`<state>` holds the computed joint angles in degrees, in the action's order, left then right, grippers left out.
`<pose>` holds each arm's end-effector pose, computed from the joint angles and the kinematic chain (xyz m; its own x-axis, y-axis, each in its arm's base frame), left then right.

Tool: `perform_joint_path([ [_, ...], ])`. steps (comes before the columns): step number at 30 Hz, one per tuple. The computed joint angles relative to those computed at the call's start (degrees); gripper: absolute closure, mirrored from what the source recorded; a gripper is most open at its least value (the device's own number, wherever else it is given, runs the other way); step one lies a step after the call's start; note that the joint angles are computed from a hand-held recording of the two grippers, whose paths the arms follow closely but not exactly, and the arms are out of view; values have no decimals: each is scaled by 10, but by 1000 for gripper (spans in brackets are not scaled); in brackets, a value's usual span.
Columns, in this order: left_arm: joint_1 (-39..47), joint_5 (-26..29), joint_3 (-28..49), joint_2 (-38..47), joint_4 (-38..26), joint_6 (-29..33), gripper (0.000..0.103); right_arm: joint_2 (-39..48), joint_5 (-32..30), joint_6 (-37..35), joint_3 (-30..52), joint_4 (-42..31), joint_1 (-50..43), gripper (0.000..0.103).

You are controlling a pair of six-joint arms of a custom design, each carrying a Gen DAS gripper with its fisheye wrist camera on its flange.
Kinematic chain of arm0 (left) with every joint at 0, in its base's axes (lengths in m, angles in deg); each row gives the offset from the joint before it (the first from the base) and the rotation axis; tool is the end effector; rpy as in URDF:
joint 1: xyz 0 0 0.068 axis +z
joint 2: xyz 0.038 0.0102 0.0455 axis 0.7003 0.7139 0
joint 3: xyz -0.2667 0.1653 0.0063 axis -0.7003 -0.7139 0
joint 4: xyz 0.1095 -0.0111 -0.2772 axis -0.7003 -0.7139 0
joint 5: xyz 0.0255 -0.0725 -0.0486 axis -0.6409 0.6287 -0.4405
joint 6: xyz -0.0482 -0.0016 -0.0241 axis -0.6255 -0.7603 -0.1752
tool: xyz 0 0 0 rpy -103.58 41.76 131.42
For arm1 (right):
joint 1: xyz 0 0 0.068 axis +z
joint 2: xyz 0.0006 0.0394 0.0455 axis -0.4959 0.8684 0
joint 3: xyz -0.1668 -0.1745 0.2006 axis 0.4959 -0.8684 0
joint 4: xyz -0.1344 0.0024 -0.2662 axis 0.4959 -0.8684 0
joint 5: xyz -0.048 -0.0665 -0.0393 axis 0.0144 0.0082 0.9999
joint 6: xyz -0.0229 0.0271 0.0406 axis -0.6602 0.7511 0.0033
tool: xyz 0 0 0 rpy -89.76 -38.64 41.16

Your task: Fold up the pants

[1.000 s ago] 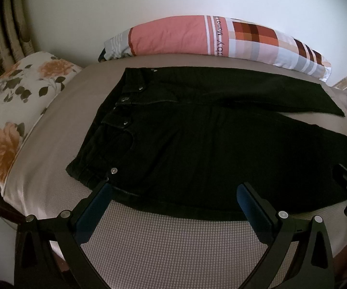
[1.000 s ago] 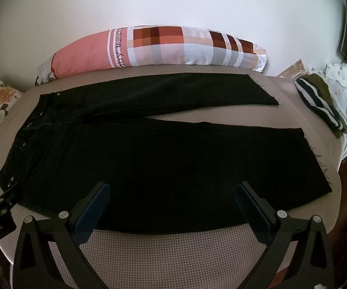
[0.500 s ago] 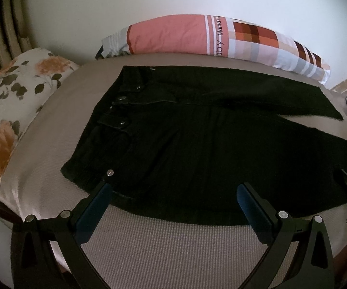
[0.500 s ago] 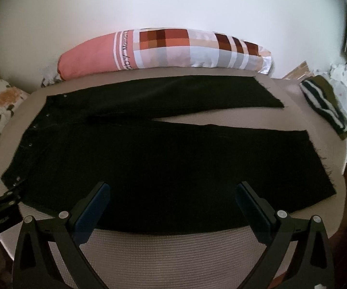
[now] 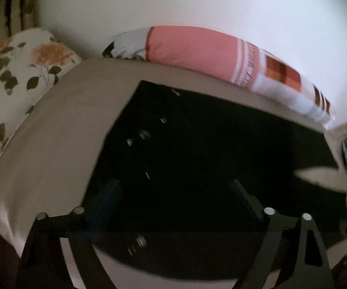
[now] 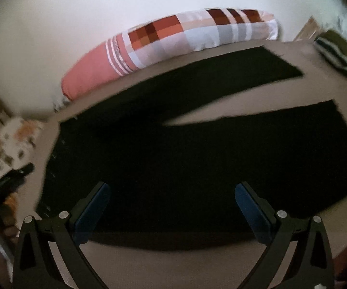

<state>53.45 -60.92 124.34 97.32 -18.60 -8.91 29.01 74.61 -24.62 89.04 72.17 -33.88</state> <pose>0.3266 0.0407 0.1196 -0.8044 -0.0086 -0.5940 0.1227 0.9759 -0.1803 0.1599 -0.0093 0.0858 -0.6626 0.4836 -0.5719 0.3522 0.8751 0.3320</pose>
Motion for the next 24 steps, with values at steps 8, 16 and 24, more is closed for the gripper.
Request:
perform_joint_path([
  [8,47,115,271,193,-134,12,37,162,-92,-7,108,57,-57,0],
  [16,58,213,625,433,-365,4,45,298,-50,-16,233,42,-6,0],
  [24,51,254,939,624,-573,19,50,392,-34,-23,347,7,29,0],
])
